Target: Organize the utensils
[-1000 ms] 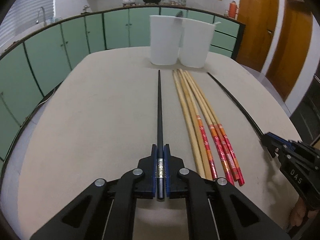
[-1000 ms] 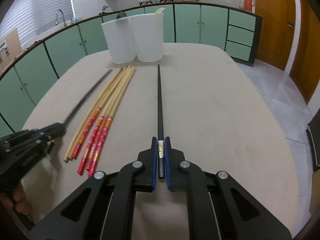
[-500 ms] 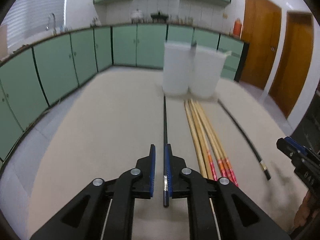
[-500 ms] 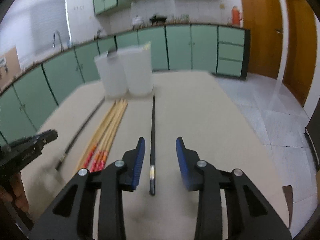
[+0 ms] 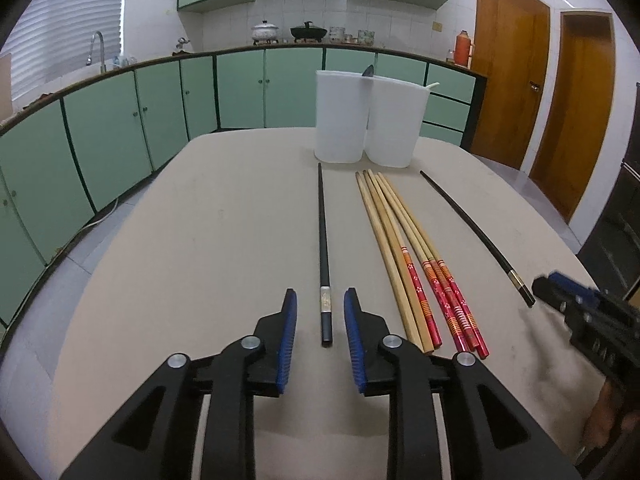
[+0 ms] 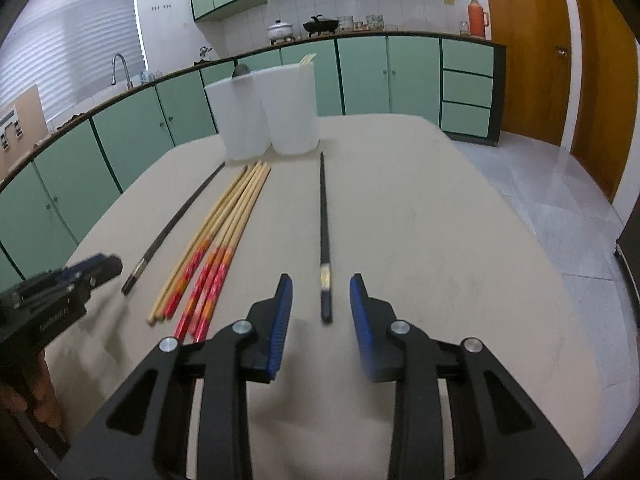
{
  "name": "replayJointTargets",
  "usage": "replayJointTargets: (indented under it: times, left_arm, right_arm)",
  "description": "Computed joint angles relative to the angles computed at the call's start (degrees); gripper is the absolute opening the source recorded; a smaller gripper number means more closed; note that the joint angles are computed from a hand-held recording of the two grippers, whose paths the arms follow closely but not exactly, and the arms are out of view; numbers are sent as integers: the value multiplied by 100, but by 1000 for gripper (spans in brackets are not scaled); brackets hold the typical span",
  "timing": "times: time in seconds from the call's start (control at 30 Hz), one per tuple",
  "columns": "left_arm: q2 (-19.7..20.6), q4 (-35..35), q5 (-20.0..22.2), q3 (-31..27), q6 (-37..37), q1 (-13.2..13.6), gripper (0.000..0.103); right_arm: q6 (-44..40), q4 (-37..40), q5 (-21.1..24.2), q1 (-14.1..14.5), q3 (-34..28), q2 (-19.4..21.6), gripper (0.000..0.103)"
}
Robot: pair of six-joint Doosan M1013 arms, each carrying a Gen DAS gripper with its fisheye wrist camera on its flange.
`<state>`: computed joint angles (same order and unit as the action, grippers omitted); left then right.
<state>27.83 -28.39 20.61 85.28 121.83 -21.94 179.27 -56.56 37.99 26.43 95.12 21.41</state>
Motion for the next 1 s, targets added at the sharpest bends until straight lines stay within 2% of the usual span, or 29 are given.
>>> replayJointTargets:
  times: [0.17, 0.4, 0.57, 0.6, 0.67, 0.77, 0.87, 1.0]
  left_arm:
    - [30, 216, 147, -31, -276, -13, 26]
    - [44, 271, 88, -33, -551, 12, 26]
    - [28, 327, 29, -4, -597, 16, 35]
    - [29, 318, 39, -7, -589, 19, 35]
    - [37, 303, 72, -17, -576, 25, 35]
    - [34, 275, 86, -14, -541, 32, 36]
    - [44, 352, 129, -33, -580, 29, 38]
    - [71, 467, 224, -81, -653, 23, 39]
  right_arm:
    - [-171, 186, -43, -8, -6, 16, 25]
    - [-70, 226, -83, -42, 38, -15, 24]
    - [-287, 427, -134, -67, 31, -10, 24]
    - [-365, 476, -98, -63, 8, 8, 23]
    - [-723, 743, -67, -88, -76, 57, 12]
    - [-969, 894, 122, -74, -182, 126, 7]
    - [-1235, 887, 321, -31, -283, 199, 6]
    - [-1189, 878, 226, -47, -241, 173, 6]
